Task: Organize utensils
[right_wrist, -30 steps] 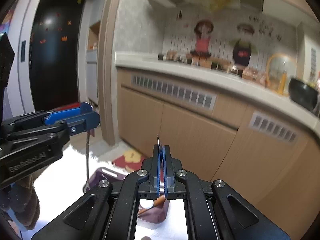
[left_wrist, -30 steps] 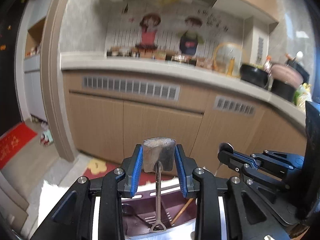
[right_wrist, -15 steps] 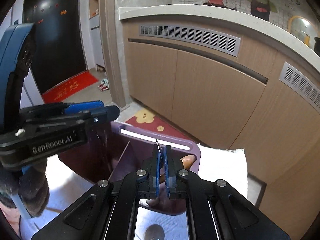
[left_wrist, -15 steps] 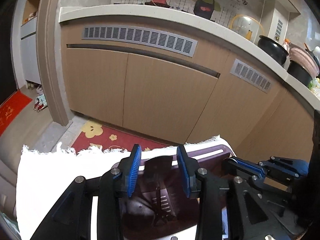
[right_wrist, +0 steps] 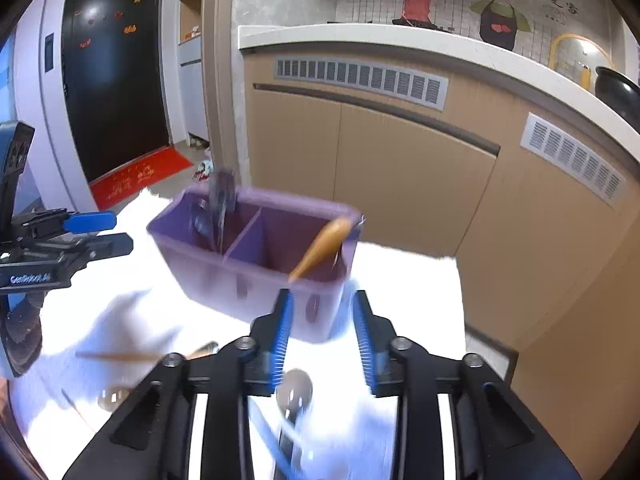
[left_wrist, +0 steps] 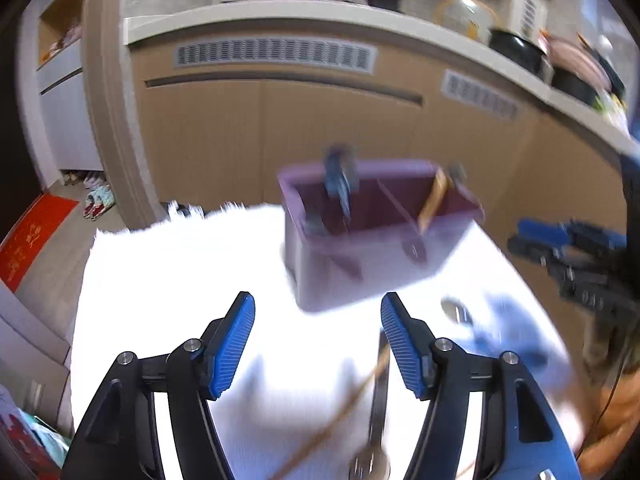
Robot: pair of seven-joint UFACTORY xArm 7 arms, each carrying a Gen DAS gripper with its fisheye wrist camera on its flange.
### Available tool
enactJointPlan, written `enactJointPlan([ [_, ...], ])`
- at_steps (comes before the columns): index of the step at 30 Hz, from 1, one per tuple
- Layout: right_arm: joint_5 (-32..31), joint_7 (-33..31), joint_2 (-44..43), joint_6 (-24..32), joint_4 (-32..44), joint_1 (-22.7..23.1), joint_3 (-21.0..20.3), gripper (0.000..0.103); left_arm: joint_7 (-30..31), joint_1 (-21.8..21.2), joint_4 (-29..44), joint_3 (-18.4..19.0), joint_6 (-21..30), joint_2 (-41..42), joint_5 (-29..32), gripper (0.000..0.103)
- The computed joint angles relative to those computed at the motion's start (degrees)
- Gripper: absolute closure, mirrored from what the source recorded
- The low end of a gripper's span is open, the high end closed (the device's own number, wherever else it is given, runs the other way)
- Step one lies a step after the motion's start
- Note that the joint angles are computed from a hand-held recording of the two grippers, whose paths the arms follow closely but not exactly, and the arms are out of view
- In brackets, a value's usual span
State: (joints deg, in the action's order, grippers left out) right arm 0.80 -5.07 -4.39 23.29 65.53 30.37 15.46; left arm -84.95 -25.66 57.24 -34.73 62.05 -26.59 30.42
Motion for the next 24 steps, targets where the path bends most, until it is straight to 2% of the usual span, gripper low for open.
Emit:
enactJointPlan([
  [2, 2.0, -1.4, -2.5, 0.2, -3.4, 0.4, -0.3, 0.063, 0.6, -1.3, -0.4, -1.3, 0.0, 1.2, -0.6, 0.041],
  [7, 5.7, -3.5, -8.0, -0.6, -11.7, 1.4, -0.9, 0.045, 5.1, -6.0, 2.1, -1.9, 2.3, 8.3, -1.3, 0.041],
  [11, 6.7, -4.1, -11.5, -1.7, -17.0, 2.1, -1.2, 0.039, 6.6, -9.6, 2.8, 0.3, 3.2, 10.3, -2.2, 0.041],
  [14, 9.0, -5.3, -13.9, -2.1, -20.6, 3.4, -2.5, 0.038, 6.9, -10.6, 2.1, 3.2, -0.2, 9.9, -2.3, 0.042],
  [18, 11.6, -5.9, -15.1, -2.5, -23.3, 4.4, -3.6, 0.038, 11.0, -10.0, 4.0, 5.9, -5.3, 13.0, -1.8, 0.060],
  [22, 14.6, -7.1, -16.9, -2.9, -25.7, 6.1, -5.1, 0.038, 19.3, -10.6, 10.4, 8.3, -1.0, 20.0, -0.9, 0.073],
  [24, 16.2, -8.6, -17.6, -3.3, -26.6, 7.1, -6.0, 0.038, 22.0, -11.4, 12.6, 9.7, 0.6, 22.1, -1.2, 0.076],
])
